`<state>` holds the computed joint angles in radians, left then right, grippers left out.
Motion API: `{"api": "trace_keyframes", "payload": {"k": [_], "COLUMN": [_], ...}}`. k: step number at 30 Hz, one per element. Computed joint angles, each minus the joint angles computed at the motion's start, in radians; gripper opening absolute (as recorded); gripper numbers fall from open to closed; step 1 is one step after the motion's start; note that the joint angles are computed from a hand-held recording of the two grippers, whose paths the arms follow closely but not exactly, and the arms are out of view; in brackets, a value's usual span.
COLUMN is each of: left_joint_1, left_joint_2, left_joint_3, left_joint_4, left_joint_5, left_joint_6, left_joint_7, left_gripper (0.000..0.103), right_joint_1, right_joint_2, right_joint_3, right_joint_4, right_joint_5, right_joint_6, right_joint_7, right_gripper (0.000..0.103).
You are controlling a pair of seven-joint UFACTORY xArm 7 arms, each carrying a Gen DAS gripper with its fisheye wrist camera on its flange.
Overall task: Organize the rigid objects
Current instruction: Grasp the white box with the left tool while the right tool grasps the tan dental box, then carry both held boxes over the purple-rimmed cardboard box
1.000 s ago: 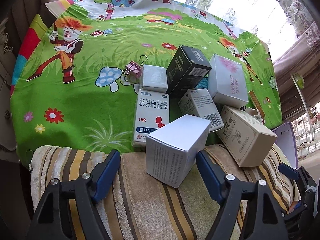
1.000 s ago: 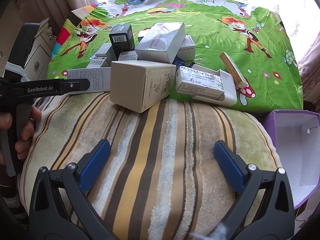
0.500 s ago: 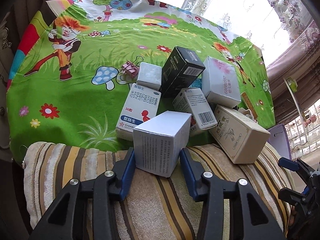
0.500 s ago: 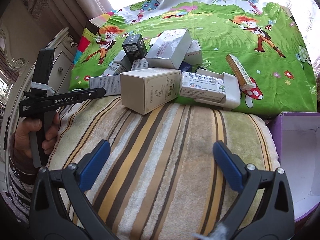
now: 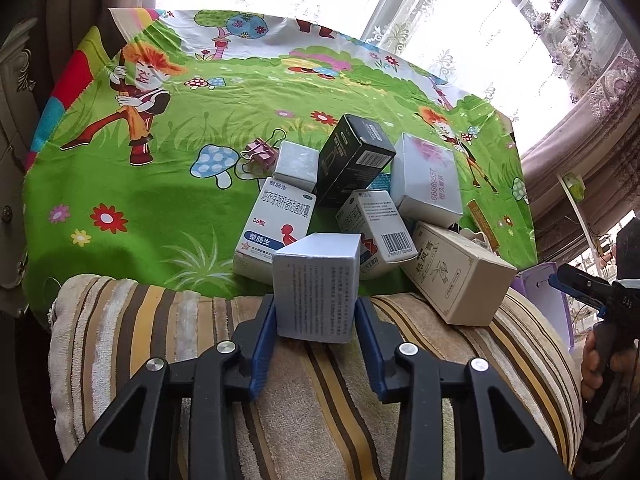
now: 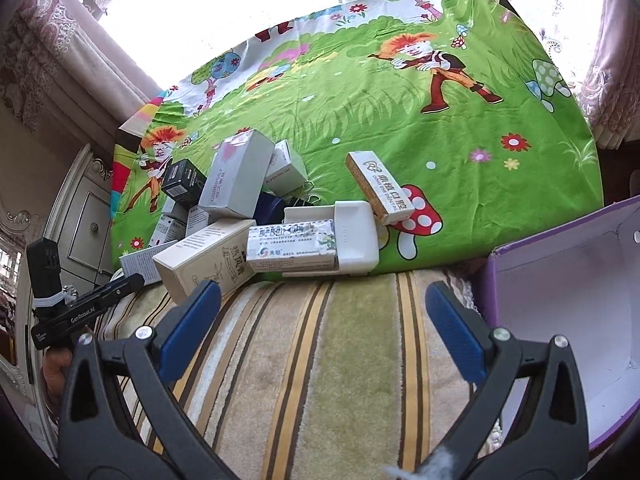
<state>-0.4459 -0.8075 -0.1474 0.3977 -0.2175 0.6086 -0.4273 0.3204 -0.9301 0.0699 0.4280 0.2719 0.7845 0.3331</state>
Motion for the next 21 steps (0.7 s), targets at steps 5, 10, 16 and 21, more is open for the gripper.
{"api": "trace_keyframes", "payload": {"k": [5,10,16,21], "left_joint_1": [-0.011,-0.032,-0.044,-0.043], "left_joint_2": [-0.068,-0.105,-0.114,-0.112], "left_joint_3": [-0.005,-0.014,-0.009,-0.013], "left_joint_4": [-0.037,-0.054,-0.061,-0.059], "left_joint_5": [-0.018,-0.017,-0.015,-0.005], "left_joint_6": [-0.01,-0.02,-0.025,-0.024], "left_joint_7": [-0.034,-0.052,-0.062,-0.067], "left_gripper": [0.04,0.04,0.04,0.04], "right_joint_1": [-0.042,-0.028,-0.034,-0.052], "right_joint_2": [0.184,0.356,0.469,0.532], "right_joint_3": [-0.016,-0.05,-0.066,-0.068], "right_joint_4": [0.067,0.141,0.187,0.213], "right_joint_5": [-0.053,-0.031,0.037,0.071], "right_joint_6": [-0.075,-0.121,-0.161,-0.166], "right_joint_7": [-0.061,-0.16,-0.249,-0.299], "right_gripper": [0.102,0.093,0.084,0.084]}}
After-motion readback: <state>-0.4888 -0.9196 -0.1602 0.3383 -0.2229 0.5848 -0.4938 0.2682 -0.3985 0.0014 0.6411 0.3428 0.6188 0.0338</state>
